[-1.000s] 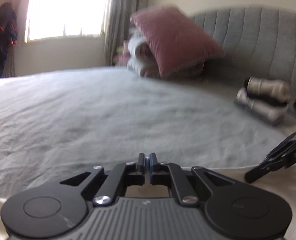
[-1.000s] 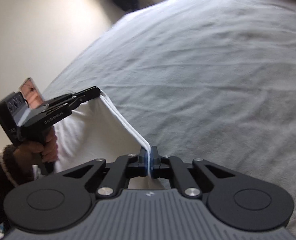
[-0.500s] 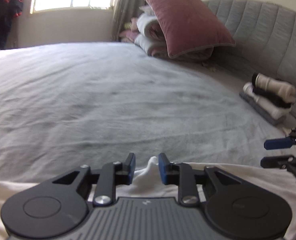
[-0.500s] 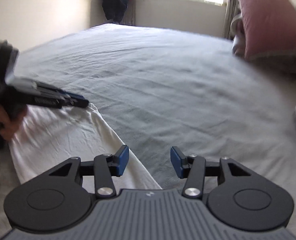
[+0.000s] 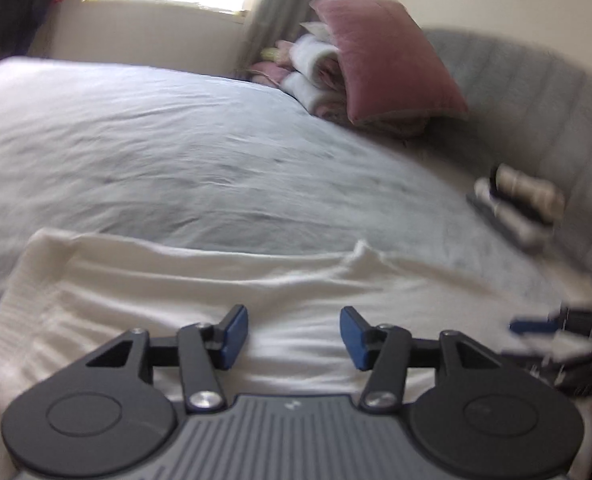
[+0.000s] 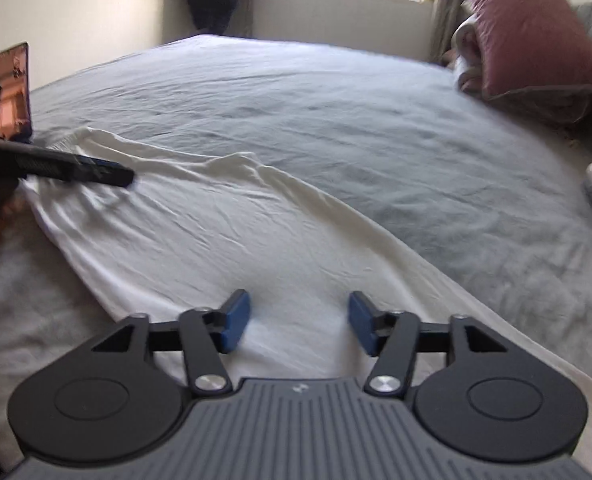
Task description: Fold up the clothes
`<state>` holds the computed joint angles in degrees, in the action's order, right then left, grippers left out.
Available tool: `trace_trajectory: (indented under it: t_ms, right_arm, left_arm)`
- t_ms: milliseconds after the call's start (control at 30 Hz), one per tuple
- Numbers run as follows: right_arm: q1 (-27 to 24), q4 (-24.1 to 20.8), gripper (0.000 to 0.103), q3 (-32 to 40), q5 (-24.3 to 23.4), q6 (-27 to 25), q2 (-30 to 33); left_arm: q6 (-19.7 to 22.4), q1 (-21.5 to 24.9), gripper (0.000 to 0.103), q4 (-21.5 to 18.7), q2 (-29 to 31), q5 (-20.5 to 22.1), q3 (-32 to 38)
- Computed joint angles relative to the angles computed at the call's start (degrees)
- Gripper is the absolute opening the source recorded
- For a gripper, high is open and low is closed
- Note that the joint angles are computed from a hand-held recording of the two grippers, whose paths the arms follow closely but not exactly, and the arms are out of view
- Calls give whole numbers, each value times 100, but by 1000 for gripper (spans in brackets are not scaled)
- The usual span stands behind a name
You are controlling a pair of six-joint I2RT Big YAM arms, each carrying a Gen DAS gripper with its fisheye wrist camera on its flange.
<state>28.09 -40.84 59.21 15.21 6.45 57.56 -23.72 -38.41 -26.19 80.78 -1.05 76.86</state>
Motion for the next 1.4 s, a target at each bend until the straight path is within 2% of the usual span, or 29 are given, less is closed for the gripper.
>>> trace_trajectory:
  t_ms: [133,233,333,400,500,633,733,867,1000,1033,1100,1200,1300,1400]
  right_arm:
    - [219,13,65,-63,471,518,-161]
    - [403,70,71,-196,607,1024,-275]
    - [576,47,74,-356,903,1012,-314]
    - [661,9,76,-430,1130,927,-420]
    - [690,-147,76,-492,1321,1103,-622]
    - [568,-285,77,-666,1523,1444,-979]
    - [260,-441,77,-836,1470,1793,-1306]
    - [-244,-539,78,-1133,1264,2078,-1893]
    - [-620,-944,78,-1199,1503,2345,-2287]
    - [-748,-1011,78,-1198,1536,2377,-2368]
    - [-1049,-1099,78,-1164,1547,2408,-2488]
    - [-1593,-1124,78,-1036,1434,2400,-2560]
    - [-2200,-1254,73,-805,1311,2054,-2327]
    - [-2827,-1365,69,-610,1018,1595,-2033]
  left_arm:
    - [-482,191,59,227,-328,-149,-345]
    - [-515,255,58,-13,-363,-422,-353]
    - [-492,284,57,-224,-346,-586,-298]
    - [-314,192,57,-282,-324,-780,-215]
    - [245,-28,58,-165,-320,-962,-198]
    - [847,-200,60,-6,-360,-489,-265]
    - [1061,-231,62,-402,-246,-23,-108]
    - [1247,-413,63,-850,-98,-386,128]
    - [1077,-607,63,-1313,-25,-719,447]
    - [1043,-665,63,-1302,-30,-720,496]
    - [985,-778,63,-995,-54,-557,496]
    - [1050,-983,60,-707,141,-71,748]
    - [1155,-1184,59,-204,344,614,887]
    - [1169,-1399,59,-223,648,941,1178]
